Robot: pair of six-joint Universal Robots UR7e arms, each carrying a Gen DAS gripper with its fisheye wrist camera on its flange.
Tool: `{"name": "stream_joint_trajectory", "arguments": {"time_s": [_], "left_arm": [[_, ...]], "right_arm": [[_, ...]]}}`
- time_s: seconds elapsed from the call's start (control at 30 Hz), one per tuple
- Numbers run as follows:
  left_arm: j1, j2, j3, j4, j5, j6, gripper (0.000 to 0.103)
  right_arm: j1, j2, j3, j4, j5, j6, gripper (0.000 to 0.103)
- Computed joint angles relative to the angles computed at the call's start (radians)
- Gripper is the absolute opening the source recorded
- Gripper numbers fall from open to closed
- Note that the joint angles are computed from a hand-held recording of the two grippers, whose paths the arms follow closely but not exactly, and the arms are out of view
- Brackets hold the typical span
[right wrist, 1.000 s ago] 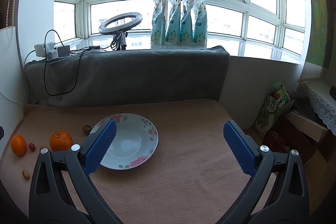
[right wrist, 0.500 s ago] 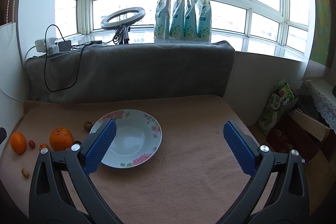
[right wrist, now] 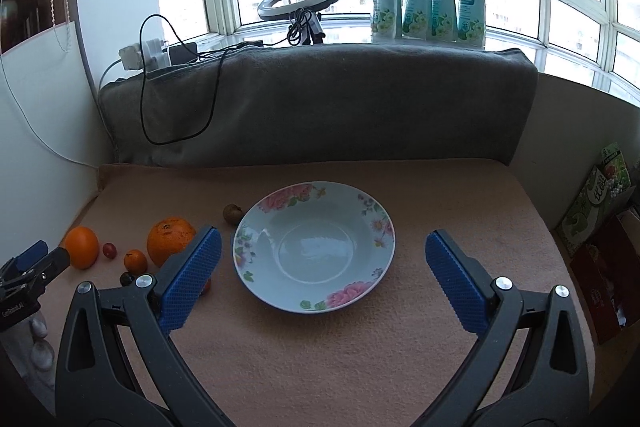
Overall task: Organize fruits
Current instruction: 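Move the right gripper down around the large orange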
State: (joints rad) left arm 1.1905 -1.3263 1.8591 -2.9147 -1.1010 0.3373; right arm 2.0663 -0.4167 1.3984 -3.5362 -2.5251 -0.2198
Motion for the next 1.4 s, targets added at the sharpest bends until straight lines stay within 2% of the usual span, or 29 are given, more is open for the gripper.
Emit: {"name": "stream_joint_trajectory", "arguments": {"time_s": [0.07, 0.13, 0.23, 0.33, 0.43, 0.53, 0.7, 0.83, 0.9, 1.07, 1.23, 1.4], "left_arm": [[0.006, 0.006, -0.006, 0.019, -0.015, -0.007, 0.096], [0.013, 0.012, -0.013, 0.041, -0.034, -0.017, 0.096], [0.023, 0.020, -0.025, 0.080, -0.064, -0.033, 0.090], [0.032, 0.033, -0.039, 0.111, -0.089, -0.053, 0.089], [0.042, 0.044, -0.060, 0.165, -0.128, -0.075, 0.080], [0.049, 0.061, -0.083, 0.205, -0.157, -0.086, 0.076], [0.052, 0.095, -0.116, 0.259, -0.170, -0.094, 0.067], [0.054, 0.115, -0.136, 0.280, -0.163, -0.096, 0.065], [0.053, 0.126, -0.149, 0.289, -0.150, -0.103, 0.065], [0.058, 0.151, -0.181, 0.318, -0.147, -0.113, 0.062], [0.068, 0.173, -0.209, 0.348, -0.155, -0.124, 0.056], [0.077, 0.188, -0.232, 0.369, -0.160, -0.137, 0.055]], "right_arm": [[-0.020, -0.028, 0.022, 0.087, 0.083, 0.065, 0.103], [-0.035, -0.038, 0.021, 0.149, 0.150, 0.088, 0.103], [-0.046, -0.033, -0.008, 0.227, 0.204, 0.090, 0.103], [-0.064, -0.038, -0.030, 0.316, 0.283, 0.114, 0.103], [-0.081, -0.035, -0.068, 0.409, 0.343, 0.157, 0.103], [-0.093, -0.020, -0.117, 0.482, 0.391, 0.174, 0.103], [-0.110, 0.008, -0.207, 0.631, 0.484, 0.196, 0.094], [-0.123, 0.055, -0.312, 0.761, 0.533, 0.195, 0.089], [-0.136, 0.077, -0.365, 0.833, 0.570, 0.220, 0.083], [-0.166, 0.133, -0.483, 0.979, 0.645, 0.273, 0.078], [-0.183, 0.173, -0.562, 1.056, 0.672, 0.298, 0.074], [-0.186, 0.206, -0.628, 1.114, 0.679, 0.300, 0.074]]}}
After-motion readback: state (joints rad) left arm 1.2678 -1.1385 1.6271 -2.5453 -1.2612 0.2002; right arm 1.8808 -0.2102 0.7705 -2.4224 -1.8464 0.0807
